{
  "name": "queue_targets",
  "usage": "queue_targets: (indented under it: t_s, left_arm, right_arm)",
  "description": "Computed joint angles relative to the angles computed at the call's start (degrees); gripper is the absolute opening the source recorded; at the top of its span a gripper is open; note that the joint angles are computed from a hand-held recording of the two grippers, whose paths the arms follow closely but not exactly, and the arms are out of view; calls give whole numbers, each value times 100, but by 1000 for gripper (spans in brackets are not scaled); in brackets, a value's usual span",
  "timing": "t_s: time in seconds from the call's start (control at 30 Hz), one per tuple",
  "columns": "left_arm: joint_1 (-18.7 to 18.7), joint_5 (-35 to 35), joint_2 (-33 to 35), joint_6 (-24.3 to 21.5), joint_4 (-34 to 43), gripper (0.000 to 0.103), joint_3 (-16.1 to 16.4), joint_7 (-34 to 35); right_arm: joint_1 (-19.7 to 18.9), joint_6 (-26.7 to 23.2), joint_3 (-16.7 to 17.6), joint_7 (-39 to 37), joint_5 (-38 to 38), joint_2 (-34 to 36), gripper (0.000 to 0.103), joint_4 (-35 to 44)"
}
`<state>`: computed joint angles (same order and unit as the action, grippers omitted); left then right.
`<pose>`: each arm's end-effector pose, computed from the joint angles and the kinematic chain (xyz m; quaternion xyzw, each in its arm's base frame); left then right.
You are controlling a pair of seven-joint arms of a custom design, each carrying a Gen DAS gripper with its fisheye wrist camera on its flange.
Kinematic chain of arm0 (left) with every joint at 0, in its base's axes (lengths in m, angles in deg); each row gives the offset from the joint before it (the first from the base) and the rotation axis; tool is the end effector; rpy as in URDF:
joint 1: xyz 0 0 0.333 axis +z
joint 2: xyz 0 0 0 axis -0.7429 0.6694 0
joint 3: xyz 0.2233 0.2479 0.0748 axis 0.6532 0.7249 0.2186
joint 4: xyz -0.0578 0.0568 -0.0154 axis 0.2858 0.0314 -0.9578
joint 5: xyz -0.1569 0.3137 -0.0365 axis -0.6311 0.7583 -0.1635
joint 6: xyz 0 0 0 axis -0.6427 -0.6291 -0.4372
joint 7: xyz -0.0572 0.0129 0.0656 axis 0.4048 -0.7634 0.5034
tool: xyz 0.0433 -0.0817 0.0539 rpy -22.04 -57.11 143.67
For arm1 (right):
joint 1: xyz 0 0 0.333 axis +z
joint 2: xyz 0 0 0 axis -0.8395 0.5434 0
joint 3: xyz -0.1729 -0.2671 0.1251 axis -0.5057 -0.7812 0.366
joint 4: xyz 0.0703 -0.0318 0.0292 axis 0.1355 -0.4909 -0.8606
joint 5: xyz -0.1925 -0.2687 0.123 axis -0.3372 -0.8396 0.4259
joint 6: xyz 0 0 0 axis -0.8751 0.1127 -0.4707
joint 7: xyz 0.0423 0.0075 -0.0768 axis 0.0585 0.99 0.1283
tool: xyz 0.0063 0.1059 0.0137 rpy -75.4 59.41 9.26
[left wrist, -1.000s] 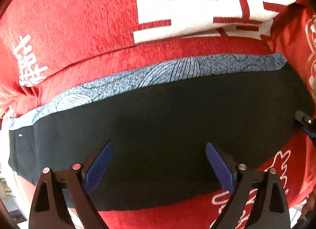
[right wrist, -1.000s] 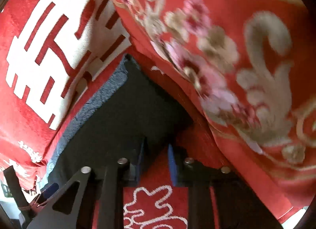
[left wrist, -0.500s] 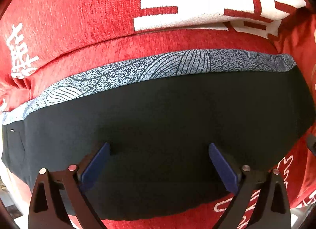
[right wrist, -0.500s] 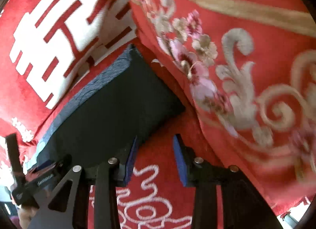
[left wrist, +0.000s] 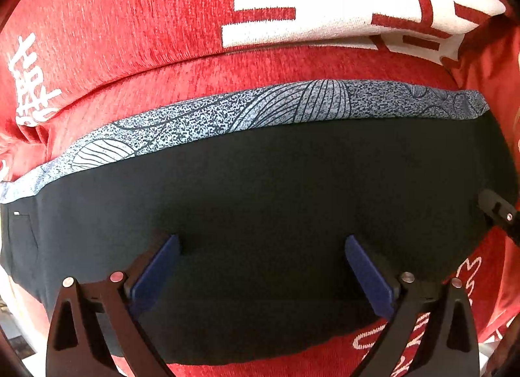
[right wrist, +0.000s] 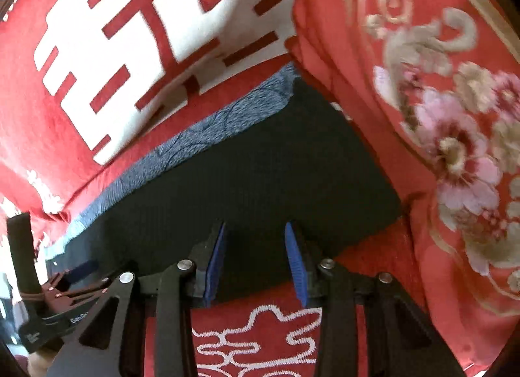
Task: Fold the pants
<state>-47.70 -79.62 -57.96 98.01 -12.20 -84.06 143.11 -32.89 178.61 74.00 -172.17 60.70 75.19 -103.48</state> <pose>0.6324 -0.0479 0.4565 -0.4235 0.9040 -0.0514 0.0298 0.4984 0.2922 0.4883 -0.2919 0.9348 -0.0371 0.1987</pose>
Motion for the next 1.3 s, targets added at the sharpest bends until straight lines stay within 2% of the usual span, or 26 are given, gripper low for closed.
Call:
queue_targets:
  t_s: [0.13, 0.37, 0.57, 0.67, 0.83, 0.9, 1.03, 1.2, 1.3]
  left_arm:
    - [6, -1, 38, 8, 22, 102, -1, 37]
    - [36, -73, 161, -67, 155, 102, -12, 119]
    - [26, -79, 285, -152, 296, 103, 0, 97]
    - [34, -96, 296, -144, 301, 103, -5, 119]
    - [43, -120, 268, -20, 215, 103, -4, 131]
    - [50, -137, 187, 21, 118, 103, -6, 139]
    - [74, -174, 107, 85, 11, 103, -6, 171]
    - [80, -162, 61, 108, -44, 103, 5, 166]
    - [87, -177, 37, 132, -74, 103, 1, 178]
  right_arm:
    - [5, 260, 21, 139, 67, -148, 40, -214]
    - [90, 1325, 117, 1044, 78, -421, 49, -908]
    - [168, 2014, 143, 2001, -406, -480, 50, -1305]
    - [155, 2203, 83, 2666, -1019, -499, 50, -1395]
    - [65, 2355, 15, 3779, -1978, -564, 50, -1484]
    - [27, 2350, 38, 3861, -1976, -584, 50, -1501]
    - [-14, 2347, 50, 4295, -2452, -593, 51, -1476]
    - [-79, 2174, 46, 5850, -3938, -660, 53, -1444]
    - [-116, 1876, 70, 6374, -4500, -644, 53, -1349]
